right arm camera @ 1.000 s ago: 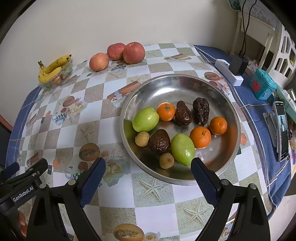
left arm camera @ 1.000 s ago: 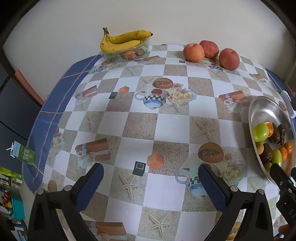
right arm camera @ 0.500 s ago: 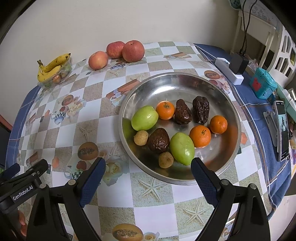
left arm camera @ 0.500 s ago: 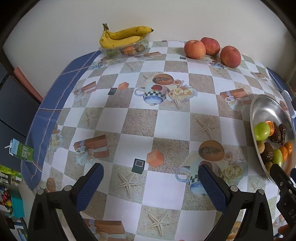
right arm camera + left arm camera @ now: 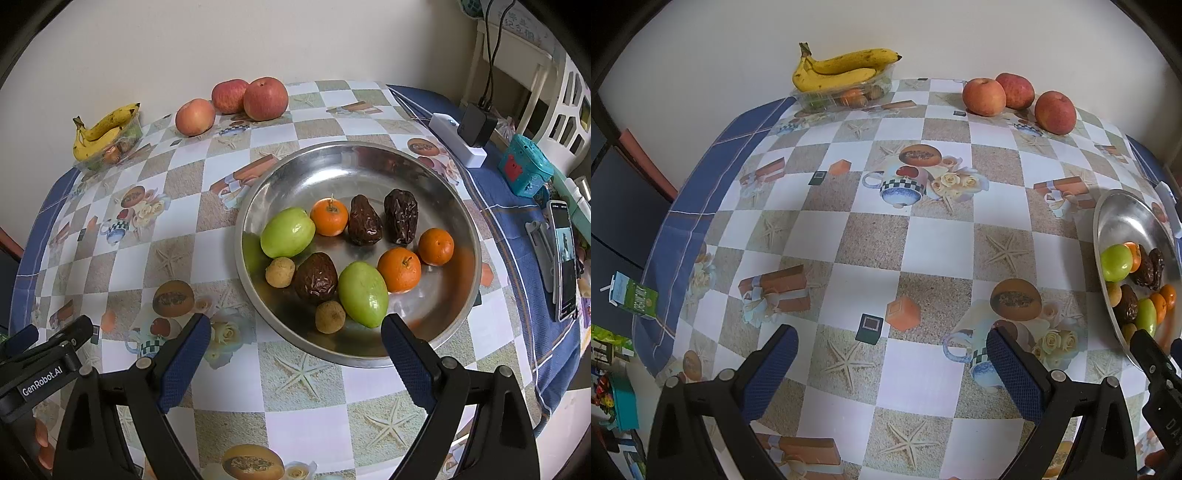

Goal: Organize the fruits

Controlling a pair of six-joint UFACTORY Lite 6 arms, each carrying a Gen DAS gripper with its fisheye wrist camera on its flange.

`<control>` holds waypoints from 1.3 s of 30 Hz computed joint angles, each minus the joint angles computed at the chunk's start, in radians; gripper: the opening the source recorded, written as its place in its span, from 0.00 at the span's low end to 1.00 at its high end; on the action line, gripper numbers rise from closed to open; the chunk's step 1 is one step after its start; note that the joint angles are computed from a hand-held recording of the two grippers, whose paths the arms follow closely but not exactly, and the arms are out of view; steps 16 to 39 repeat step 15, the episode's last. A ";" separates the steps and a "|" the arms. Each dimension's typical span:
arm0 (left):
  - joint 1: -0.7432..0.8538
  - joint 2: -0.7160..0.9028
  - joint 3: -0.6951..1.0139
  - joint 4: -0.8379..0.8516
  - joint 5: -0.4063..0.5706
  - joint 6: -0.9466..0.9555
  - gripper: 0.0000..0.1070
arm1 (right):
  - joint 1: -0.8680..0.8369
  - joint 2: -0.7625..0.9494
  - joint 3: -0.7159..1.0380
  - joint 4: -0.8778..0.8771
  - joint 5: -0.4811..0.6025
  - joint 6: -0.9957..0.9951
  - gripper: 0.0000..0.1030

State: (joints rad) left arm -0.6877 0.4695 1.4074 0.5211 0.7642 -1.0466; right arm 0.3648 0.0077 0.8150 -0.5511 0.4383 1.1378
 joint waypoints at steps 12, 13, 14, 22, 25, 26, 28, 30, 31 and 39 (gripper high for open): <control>-0.011 -0.003 -0.003 0.033 0.010 -0.025 0.96 | -0.005 0.010 0.002 0.020 0.002 -0.019 0.91; -0.013 -0.004 -0.003 0.039 0.014 -0.029 0.96 | -0.005 0.011 0.003 0.023 0.003 -0.021 0.91; -0.013 -0.005 -0.003 0.040 0.014 -0.029 0.96 | -0.006 0.011 0.002 0.026 0.002 -0.024 0.91; -0.012 -0.005 -0.003 0.035 0.010 -0.024 0.96 | -0.007 0.011 0.002 0.028 0.002 -0.027 0.91; -0.012 -0.005 -0.003 0.035 0.010 -0.024 0.96 | -0.007 0.011 0.002 0.028 0.002 -0.027 0.91; -0.012 -0.005 -0.003 0.035 0.010 -0.024 0.96 | -0.007 0.011 0.002 0.028 0.002 -0.027 0.91; -0.012 -0.005 -0.003 0.035 0.010 -0.024 0.96 | -0.007 0.011 0.002 0.028 0.002 -0.027 0.91; -0.012 -0.005 -0.003 0.035 0.010 -0.024 0.96 | -0.007 0.011 0.002 0.028 0.002 -0.027 0.91; -0.012 -0.005 -0.003 0.035 0.010 -0.024 0.96 | -0.007 0.011 0.002 0.028 0.002 -0.027 0.91; -0.012 -0.005 -0.003 0.035 0.010 -0.024 0.96 | -0.007 0.011 0.002 0.028 0.002 -0.027 0.91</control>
